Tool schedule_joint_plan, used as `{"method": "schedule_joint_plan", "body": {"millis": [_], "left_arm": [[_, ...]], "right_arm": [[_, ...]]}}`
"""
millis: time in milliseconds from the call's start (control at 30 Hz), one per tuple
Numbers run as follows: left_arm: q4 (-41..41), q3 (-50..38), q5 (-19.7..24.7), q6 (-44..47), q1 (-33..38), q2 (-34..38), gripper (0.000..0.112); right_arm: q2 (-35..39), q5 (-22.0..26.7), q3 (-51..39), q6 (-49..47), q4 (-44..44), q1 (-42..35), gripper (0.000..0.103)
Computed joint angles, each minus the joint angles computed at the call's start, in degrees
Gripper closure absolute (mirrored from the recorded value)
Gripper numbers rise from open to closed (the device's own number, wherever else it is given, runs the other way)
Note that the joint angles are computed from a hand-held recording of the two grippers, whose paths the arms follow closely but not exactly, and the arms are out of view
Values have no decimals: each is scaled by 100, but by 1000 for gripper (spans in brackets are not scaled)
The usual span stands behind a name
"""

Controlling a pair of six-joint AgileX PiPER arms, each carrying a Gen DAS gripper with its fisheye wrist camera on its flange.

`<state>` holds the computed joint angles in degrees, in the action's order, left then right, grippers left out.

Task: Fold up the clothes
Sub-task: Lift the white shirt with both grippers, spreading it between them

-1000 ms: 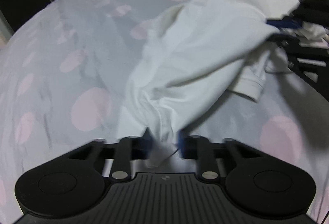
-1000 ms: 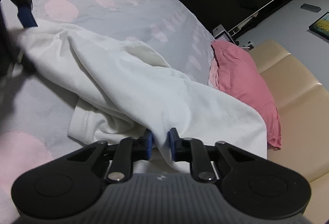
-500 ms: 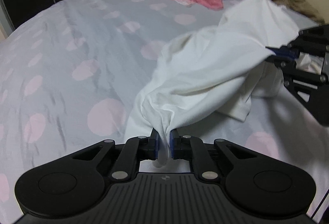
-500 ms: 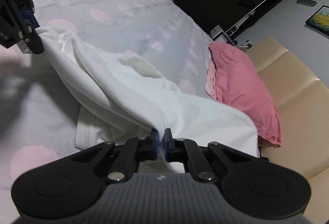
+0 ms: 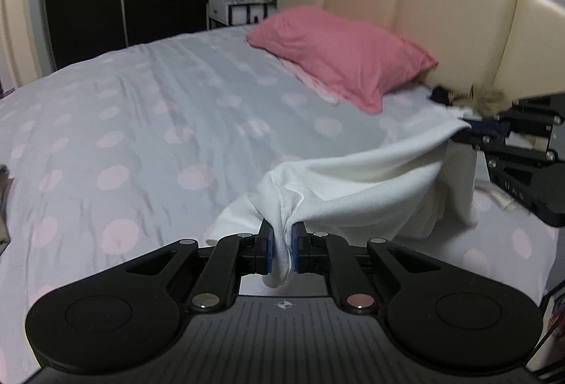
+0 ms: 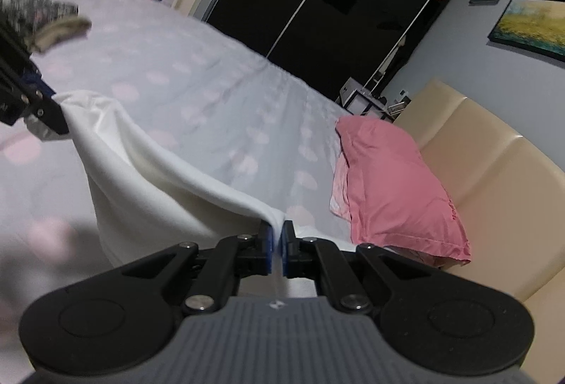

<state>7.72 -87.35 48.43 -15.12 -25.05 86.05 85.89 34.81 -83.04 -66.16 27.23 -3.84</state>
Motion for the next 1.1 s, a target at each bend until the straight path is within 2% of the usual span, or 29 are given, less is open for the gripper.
{"method": "schedule_joint_plan", "body": {"millis": [233,433,733,1067,1100], "left_arm": [[491,-85,296,-623,-126,-649,104],[863,-233,613,-1190,-307,-1271,105],[1661,-123,979,-1796,-711,-2315,105],[2672,153,890,-2523,-865,-3070,104],[2547,182,825,-2420,-719,-3110,104]], "right_arm": [[-599,663,-229,487,60,19,98],[-990,1334,-508,604,594,-218,98],[-1391,1979,-887,794,1356,-238,98],[-1692,2554,-1040,1031,1917,38,98],[-1732,2610,-1003,1019,2015,36,98]]}}
